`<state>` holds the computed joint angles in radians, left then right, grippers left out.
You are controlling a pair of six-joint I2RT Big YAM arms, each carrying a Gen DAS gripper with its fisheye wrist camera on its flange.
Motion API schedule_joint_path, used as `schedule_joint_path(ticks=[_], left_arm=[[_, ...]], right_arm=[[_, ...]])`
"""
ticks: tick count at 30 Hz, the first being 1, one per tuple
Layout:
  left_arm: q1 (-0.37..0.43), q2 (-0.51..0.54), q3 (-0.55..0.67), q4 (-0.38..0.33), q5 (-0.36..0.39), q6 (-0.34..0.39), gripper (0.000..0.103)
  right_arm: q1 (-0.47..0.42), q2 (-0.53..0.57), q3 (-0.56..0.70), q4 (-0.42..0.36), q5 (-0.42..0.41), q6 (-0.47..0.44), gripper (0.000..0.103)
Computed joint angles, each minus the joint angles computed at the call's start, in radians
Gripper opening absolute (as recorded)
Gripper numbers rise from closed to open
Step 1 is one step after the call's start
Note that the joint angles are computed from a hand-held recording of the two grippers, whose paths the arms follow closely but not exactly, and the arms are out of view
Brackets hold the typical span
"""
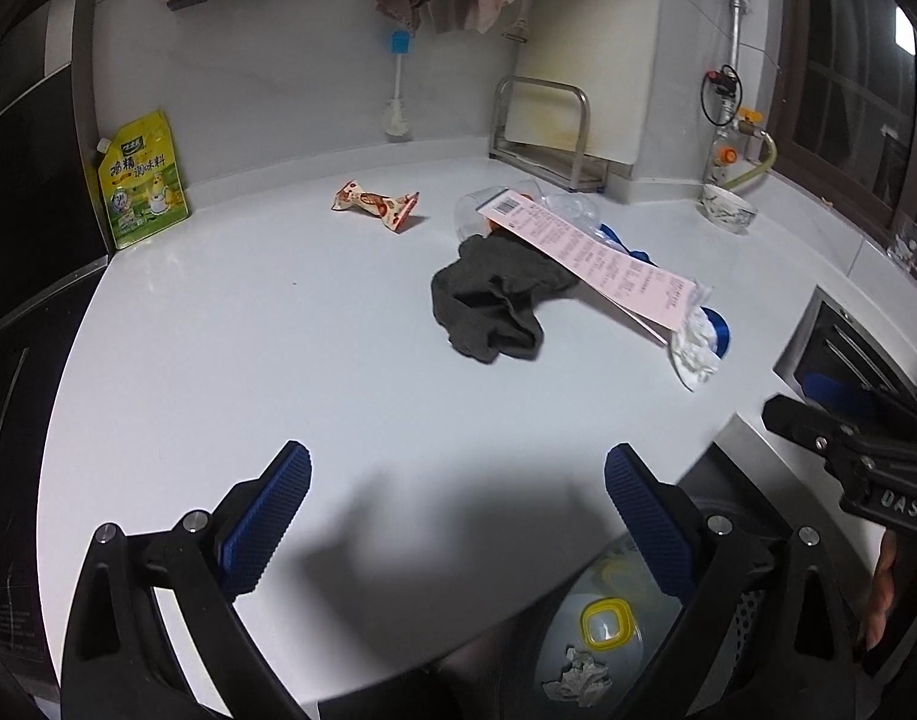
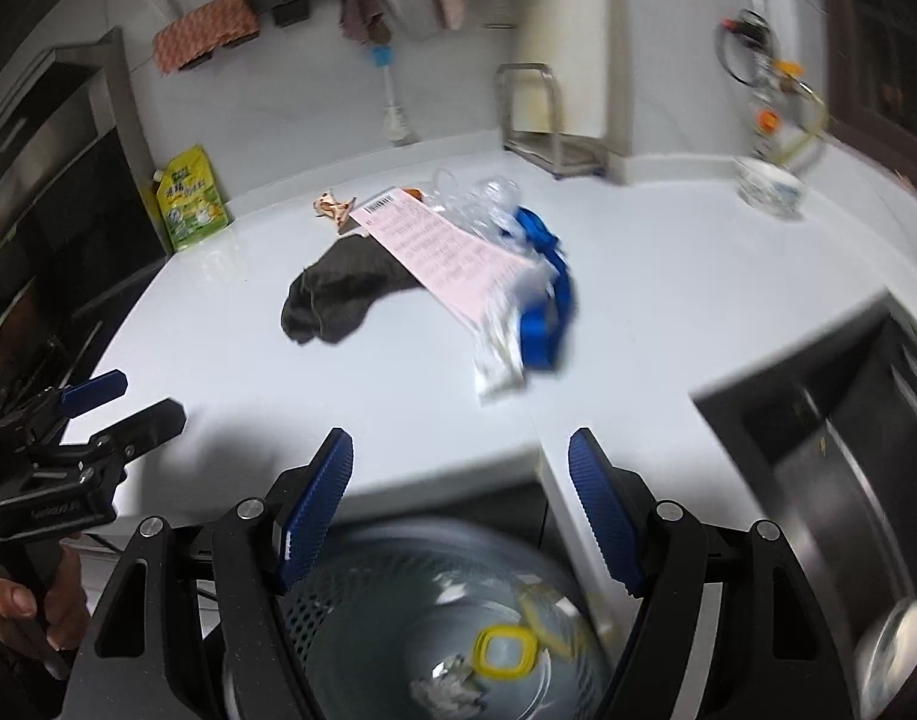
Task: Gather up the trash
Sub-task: 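Move both tools back toward the remaining trash on the counter, then grasp the pink receipt with the right tool while the left tool grasps the grey cloth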
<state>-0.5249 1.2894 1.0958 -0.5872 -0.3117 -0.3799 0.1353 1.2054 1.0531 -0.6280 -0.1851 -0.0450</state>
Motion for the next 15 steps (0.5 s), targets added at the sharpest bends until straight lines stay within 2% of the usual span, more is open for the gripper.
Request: schedule_joint_path(ticks=[10, 15], left_arm=[[0.046, 0.041, 0.028, 0.015, 0.050, -0.004, 0.097], [0.065, 0.063, 0.040, 0.019, 0.084, -0.013, 0.097]], right_arm=[[0.029, 0.273, 0.279, -0.075, 0.025, -0.182, 0.071], [0.030, 0.390, 0.401, -0.130, 0.035, -0.228, 0.071]])
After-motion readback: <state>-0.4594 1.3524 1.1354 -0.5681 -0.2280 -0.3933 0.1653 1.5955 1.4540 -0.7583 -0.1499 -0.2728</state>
